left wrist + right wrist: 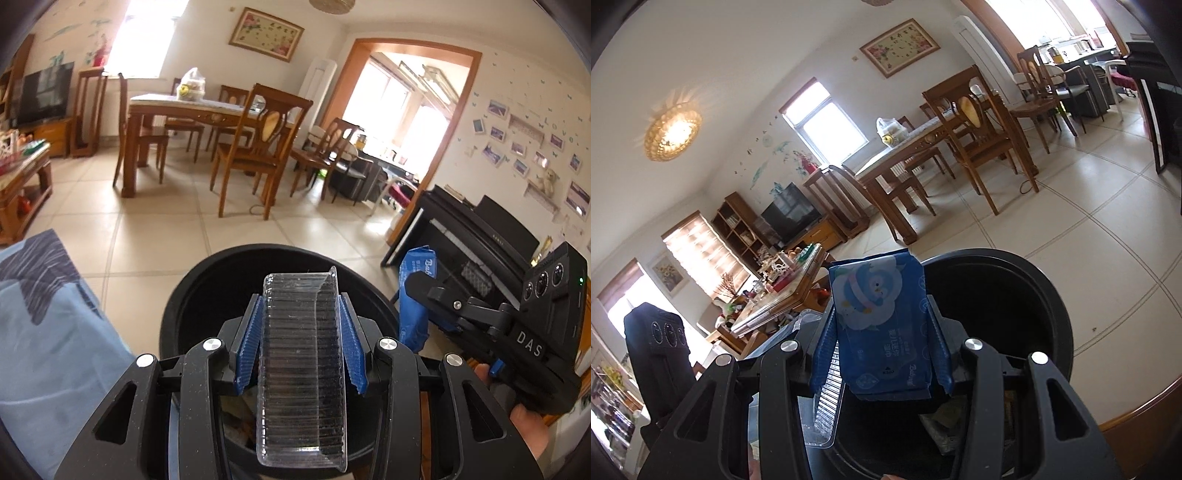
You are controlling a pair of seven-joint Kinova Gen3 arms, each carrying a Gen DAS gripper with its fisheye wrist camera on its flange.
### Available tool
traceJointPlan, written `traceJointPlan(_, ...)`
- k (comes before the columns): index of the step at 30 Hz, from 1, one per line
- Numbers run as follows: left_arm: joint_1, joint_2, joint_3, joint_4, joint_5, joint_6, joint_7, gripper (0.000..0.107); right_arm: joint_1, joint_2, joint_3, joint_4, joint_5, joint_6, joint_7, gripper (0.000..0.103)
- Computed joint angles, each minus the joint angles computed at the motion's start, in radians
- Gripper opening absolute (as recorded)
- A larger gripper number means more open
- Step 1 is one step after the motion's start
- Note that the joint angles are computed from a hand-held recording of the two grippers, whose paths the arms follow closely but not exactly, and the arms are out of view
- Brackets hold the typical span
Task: Collect trash
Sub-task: 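Carry the tray and tissue pack over the bin and release both, then grasp the battery card with the left tool while the right tool grasps the white tissue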
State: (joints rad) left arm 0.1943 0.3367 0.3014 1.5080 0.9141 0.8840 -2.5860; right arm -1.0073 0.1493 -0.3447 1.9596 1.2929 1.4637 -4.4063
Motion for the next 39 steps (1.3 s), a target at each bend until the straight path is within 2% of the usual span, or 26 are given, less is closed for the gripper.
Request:
traceJointPlan(13,0.075,-0.012,0.013,0.017,-0.081,-0.088,0.059,0.043,0.008,-0.009,-0.003,0.024,-0.02,-0.029,-0.039,0.047)
traceJointPlan(14,0.079,-0.012,0.014,0.014,-0.09,-0.087,0.065,0.046,0.009,-0.011,-0.003,0.023,-0.02,-0.031,-0.037,0.049)
traceJointPlan(15,0.083,-0.012,0.012,0.007,-0.103,-0.084,0.077,0.058,0.01,-0.012,-0.004,0.024,-0.019,-0.034,-0.039,0.051)
traceJointPlan(16,0.085,-0.017,0.012,0.011,-0.11,-0.091,0.082,0.066,0.008,-0.008,-0.006,0.015,-0.018,-0.033,-0.039,0.058)
traceJointPlan(17,0.083,-0.029,0.014,0.027,-0.104,-0.113,0.076,0.08,0.005,-0.007,-0.006,0.011,-0.02,-0.029,-0.046,0.073)
traceJointPlan(18,0.075,-0.044,0.019,0.047,-0.086,-0.136,0.058,0.087,-0.001,-0.004,-0.007,0.01,-0.018,-0.017,-0.065,0.078)
traceJointPlan(20,0.069,-0.058,0.019,0.058,-0.079,-0.143,0.046,0.087,-0.004,-0.004,-0.007,0.006,-0.019,-0.012,-0.06,0.08)
traceJointPlan(26,0.025,-0.114,-0.011,0.075,-0.054,-0.071,0.03,0.087,-0.01,0.01,-0.002,-0.036,-0.017,-0.005,-0.014,0.08)
traceJointPlan(30,-0.023,-0.183,-0.063,0.117,-0.017,-0.009,0.009,0.093,-0.009,0.019,0.007,-0.063,-0.008,-0.036,0.036,0.08)
traceJointPlan(33,-0.079,-0.241,-0.128,0.155,0.006,0.076,-0.022,0.093,-0.009,0.039,0.016,-0.108,0.003,-0.072,0.103,0.08)
traceJointPlan(39,-0.207,-0.327,-0.278,0.225,-0.006,0.212,-0.134,0.093,0.004,0.104,0.055,-0.235,0.015,-0.234,0.297,0.081)
